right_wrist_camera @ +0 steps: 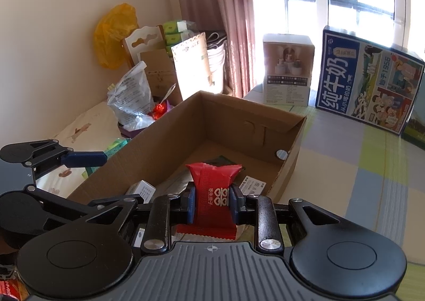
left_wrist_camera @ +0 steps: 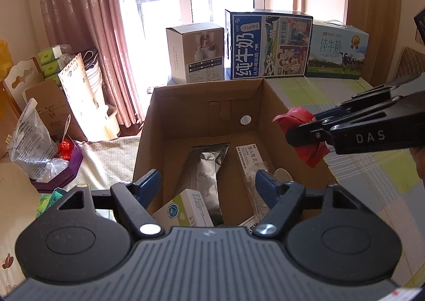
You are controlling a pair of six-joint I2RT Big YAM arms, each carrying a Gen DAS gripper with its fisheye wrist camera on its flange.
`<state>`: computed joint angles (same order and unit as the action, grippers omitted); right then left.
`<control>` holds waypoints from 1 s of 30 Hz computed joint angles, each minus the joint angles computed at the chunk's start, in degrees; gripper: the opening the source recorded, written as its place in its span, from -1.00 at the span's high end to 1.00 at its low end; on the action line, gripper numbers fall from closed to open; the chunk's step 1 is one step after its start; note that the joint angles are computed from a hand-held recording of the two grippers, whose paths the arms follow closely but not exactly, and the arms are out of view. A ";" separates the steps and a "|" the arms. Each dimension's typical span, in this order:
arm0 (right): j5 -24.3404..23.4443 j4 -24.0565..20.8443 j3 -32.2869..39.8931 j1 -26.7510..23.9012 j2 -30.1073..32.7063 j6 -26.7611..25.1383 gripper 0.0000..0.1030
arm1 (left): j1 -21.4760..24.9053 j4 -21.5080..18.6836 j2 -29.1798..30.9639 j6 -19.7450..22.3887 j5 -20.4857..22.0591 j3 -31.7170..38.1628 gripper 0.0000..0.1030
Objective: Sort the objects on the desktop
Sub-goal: 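Open both tools to drop the wire rack and red packet inside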
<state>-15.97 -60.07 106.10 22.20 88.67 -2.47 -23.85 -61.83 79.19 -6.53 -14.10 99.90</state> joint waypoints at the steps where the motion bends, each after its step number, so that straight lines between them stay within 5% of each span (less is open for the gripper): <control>1: -0.06 -0.04 0.03 0.05 0.01 0.01 0.56 | -0.03 -0.07 -0.04 -0.01 -0.07 -0.05 -0.45; 19: -3.31 0.46 1.65 0.40 1.08 2.15 0.55 | -0.02 -1.60 -0.79 -0.35 -0.44 -0.38 -0.45; 21: -4.53 -0.60 2.68 0.28 1.91 1.30 0.49 | -0.04 -1.72 -0.81 -0.32 -0.57 -0.31 -0.45; 25: -4.93 0.52 1.69 -0.22 1.43 2.05 -0.01 | -0.10 -2.13 -0.88 -0.32 -0.85 -0.25 -0.50; 30: -5.54 0.38 1.69 -1.16 1.30 2.30 -0.09 | -0.35 -2.58 -1.11 -0.72 -1.28 -0.53 -0.54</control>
